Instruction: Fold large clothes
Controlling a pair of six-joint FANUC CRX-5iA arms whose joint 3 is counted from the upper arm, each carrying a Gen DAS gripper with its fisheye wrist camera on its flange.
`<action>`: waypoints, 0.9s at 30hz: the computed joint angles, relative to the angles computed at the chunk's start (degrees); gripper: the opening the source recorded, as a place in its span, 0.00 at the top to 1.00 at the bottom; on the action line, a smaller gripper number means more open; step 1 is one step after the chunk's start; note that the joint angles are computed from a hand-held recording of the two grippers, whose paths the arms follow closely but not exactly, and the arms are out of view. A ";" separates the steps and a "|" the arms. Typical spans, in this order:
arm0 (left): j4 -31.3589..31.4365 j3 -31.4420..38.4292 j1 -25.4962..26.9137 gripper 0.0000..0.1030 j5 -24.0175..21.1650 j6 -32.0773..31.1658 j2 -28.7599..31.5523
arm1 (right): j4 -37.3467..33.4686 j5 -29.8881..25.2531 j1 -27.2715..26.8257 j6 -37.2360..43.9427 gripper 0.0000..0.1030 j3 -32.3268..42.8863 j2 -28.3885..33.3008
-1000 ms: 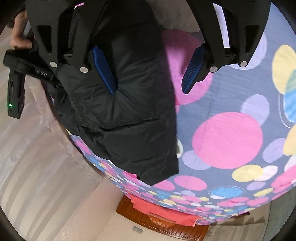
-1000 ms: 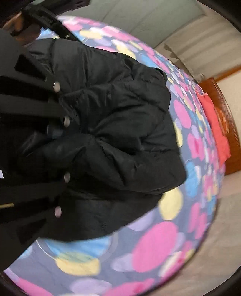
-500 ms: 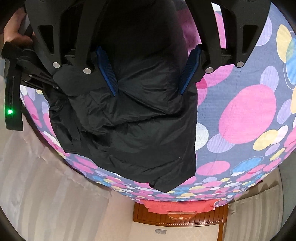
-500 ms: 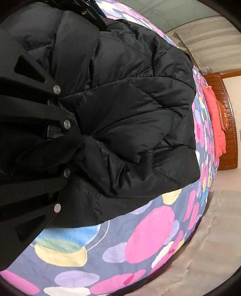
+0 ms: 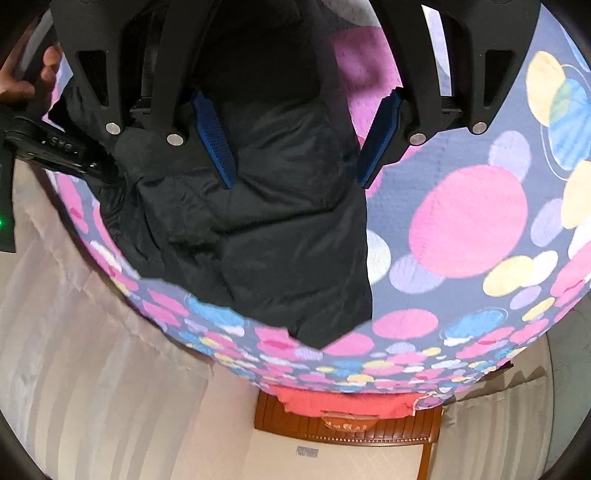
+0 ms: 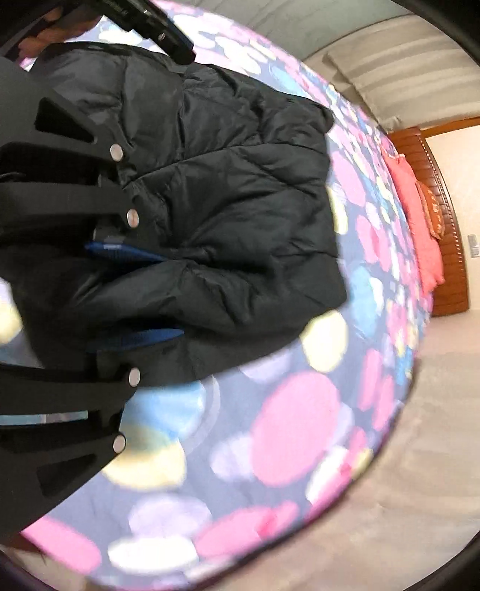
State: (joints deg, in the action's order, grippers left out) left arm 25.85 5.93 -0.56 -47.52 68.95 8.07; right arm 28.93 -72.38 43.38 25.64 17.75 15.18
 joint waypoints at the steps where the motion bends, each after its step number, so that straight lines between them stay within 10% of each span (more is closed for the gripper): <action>1: -0.01 0.48 0.04 0.35 -0.19 0.54 0.11 | 1.74 -1.13 0.64 -0.02 0.64 1.16 0.36; 12: -3.07 12.05 -1.53 0.34 -4.50 8.57 7.55 | 4.18 5.42 -0.28 9.60 0.64 12.41 7.95; 27: -10.14 16.87 -5.89 0.23 -5.98 11.63 13.91 | 1.40 11.06 -3.85 6.18 0.66 4.27 9.10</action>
State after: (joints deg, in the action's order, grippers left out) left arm 15.70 22.80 -6.44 -53.50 80.57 21.98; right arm 30.33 -61.31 39.52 31.82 22.02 24.27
